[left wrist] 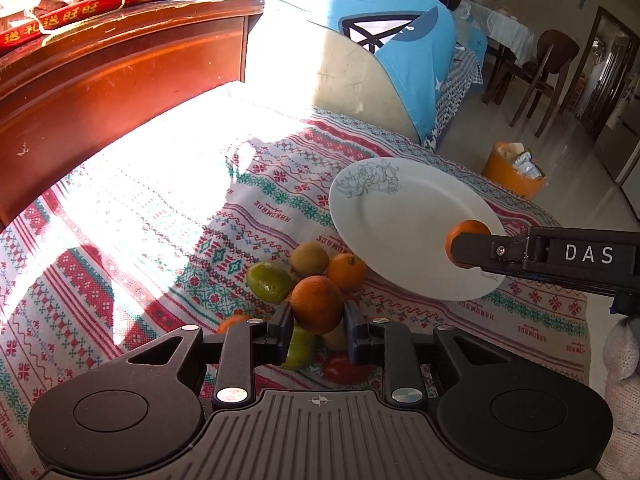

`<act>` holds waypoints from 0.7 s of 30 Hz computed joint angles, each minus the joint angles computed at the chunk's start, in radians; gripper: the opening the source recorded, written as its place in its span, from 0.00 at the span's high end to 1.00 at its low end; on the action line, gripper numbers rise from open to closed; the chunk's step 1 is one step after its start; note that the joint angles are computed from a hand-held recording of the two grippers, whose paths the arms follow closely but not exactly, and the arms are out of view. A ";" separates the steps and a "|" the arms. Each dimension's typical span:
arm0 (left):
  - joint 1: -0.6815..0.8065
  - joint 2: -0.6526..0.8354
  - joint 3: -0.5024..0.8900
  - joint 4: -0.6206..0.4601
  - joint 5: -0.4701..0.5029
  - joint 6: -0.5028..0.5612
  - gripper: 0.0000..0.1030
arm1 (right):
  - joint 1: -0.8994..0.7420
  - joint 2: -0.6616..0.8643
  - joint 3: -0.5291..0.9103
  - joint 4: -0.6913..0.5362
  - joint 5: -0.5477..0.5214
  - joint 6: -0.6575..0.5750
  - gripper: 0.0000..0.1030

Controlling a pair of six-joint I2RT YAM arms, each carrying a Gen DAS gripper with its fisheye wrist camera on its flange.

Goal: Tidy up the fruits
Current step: 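Carry both oranges onto the white plate and open both grippers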

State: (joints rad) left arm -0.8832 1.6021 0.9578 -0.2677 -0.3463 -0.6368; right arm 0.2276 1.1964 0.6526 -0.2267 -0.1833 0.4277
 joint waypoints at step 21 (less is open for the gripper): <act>-0.020 0.347 0.386 -0.079 0.015 0.024 0.76 | -0.194 0.280 0.129 -0.005 -0.118 -0.051 0.68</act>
